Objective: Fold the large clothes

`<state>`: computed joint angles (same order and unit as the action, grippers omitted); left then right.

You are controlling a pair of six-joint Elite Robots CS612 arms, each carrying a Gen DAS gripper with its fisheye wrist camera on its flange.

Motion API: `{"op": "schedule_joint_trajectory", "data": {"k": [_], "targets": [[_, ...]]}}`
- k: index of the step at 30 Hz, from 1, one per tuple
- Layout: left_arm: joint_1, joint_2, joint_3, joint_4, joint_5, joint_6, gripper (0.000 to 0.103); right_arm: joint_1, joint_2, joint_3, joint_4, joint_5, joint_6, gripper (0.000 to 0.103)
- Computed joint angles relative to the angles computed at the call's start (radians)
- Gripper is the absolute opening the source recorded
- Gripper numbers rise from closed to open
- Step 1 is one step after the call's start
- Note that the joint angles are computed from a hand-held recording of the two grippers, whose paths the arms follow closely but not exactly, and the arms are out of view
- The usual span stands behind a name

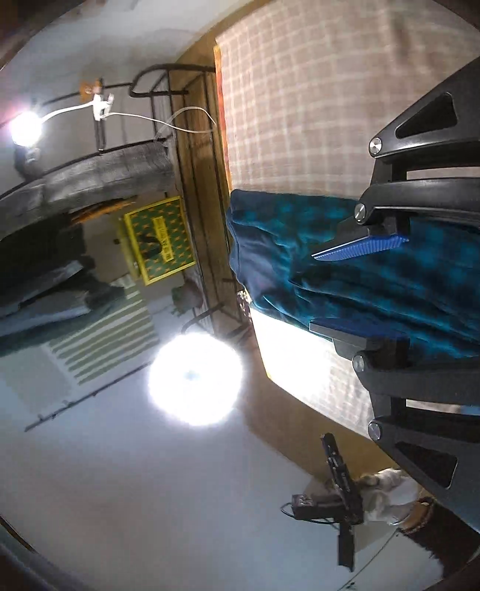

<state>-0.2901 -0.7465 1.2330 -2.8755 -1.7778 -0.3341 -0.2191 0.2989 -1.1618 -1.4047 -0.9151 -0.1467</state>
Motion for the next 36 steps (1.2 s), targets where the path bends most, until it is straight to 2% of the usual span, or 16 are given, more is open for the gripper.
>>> {"op": "schedule_joint_trajectory", "data": {"k": [3, 5, 8, 11, 15, 18, 20, 23, 27, 28, 30, 31, 32, 36], "targets": [[-0.019, -0.052, 0.110, -0.028, -0.015, 0.006, 0.014, -0.011, 0.056, -0.161, 0.117, -0.018, -0.051, 0.037], [-0.033, -0.070, 0.157, -0.016, -0.029, 0.008, 0.014, -0.019, 0.091, -0.245, 0.198, -0.016, -0.074, 0.037], [-0.051, -0.071, 0.189, 0.004, -0.035, -0.008, 0.014, -0.021, 0.136, -0.340, 0.295, -0.031, -0.114, 0.037], [-0.066, -0.070, 0.227, 0.019, -0.079, -0.056, 0.014, -0.018, 0.172, -0.388, 0.391, 0.003, -0.171, 0.038], [-0.093, -0.060, 0.264, 0.007, -0.067, -0.087, 0.014, 0.012, 0.189, -0.359, 0.473, 0.056, -0.220, 0.044], [-0.104, -0.051, 0.282, -0.007, -0.080, -0.122, 0.014, 0.053, 0.194, -0.317, 0.478, 0.036, -0.267, 0.051], [-0.107, -0.047, 0.291, -0.020, -0.078, -0.147, 0.014, 0.087, 0.188, -0.265, 0.446, -0.014, -0.281, 0.051], [-0.105, -0.048, 0.310, -0.070, -0.082, -0.186, 0.014, 0.125, 0.178, -0.193, 0.393, -0.096, -0.255, 0.051], [-0.101, -0.060, 0.341, -0.148, -0.056, -0.225, 0.014, 0.165, 0.162, -0.122, 0.384, -0.228, -0.245, 0.051], [-0.098, -0.061, 0.346, -0.158, -0.051, -0.235, 0.014, 0.173, 0.160, -0.114, 0.384, -0.260, -0.249, 0.050], [-0.091, -0.063, 0.352, -0.169, -0.043, -0.256, 0.014, 0.191, 0.163, -0.104, 0.363, -0.330, -0.271, 0.030], [-0.089, -0.063, 0.352, -0.171, -0.041, -0.265, 0.014, 0.195, 0.166, -0.110, 0.354, -0.347, -0.288, 0.004], [-0.087, -0.063, 0.353, -0.175, -0.036, -0.273, 0.014, 0.189, 0.161, -0.117, 0.376, -0.321, -0.313, 0.001], [-0.088, -0.067, 0.362, -0.195, -0.026, -0.274, 0.014, 0.144, 0.165, -0.159, 0.377, -0.202, -0.264, 0.000]]}}
